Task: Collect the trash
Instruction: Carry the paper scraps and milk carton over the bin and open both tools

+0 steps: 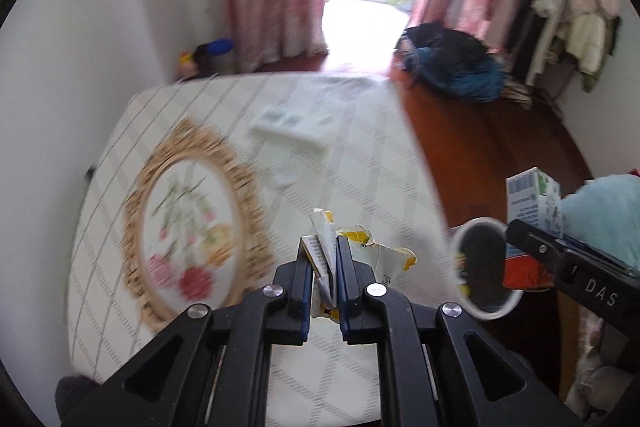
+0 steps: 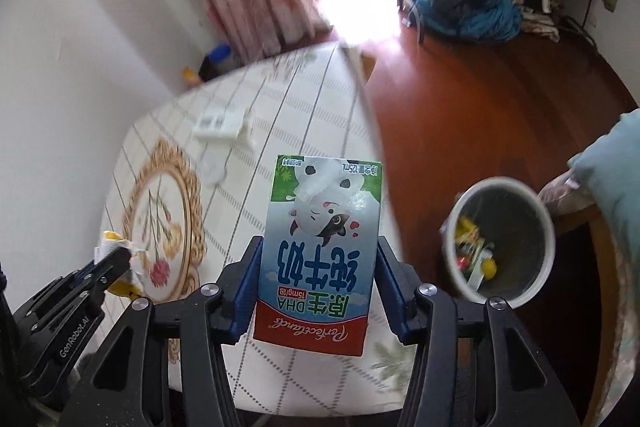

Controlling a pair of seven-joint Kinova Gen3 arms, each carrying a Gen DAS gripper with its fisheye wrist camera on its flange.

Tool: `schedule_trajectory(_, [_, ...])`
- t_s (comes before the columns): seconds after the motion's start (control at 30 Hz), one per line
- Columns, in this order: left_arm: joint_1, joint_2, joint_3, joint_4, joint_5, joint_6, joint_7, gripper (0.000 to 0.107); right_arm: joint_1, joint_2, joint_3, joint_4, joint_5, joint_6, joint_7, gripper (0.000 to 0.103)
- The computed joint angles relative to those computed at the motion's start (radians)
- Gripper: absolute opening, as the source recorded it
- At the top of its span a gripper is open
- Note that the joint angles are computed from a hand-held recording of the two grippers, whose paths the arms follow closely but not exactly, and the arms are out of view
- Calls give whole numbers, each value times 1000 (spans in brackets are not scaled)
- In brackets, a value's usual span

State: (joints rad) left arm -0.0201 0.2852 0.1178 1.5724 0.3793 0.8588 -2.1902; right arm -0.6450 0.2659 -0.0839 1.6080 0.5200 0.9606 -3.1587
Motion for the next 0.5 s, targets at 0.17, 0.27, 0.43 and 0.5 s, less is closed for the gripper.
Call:
schedule_trajectory(0.17, [102,47,45,-86,-9,41,71,7,40,-124,-2,127,35,31,-56,55])
schedule_trajectory(0.27, [181,93,69,-132,-37,48,115,7,99,-195,-19,230,24,36,-75,54])
schedule_trajectory(0.43, [306,213,108,-231,-91,101,184,8,222,-275,-26,419,-29,-33,-64,54])
schedule_trajectory(0.5, [369,288,109,-294,-108,140,211,8,274,-295,-23,501,-52,-90,-49,54])
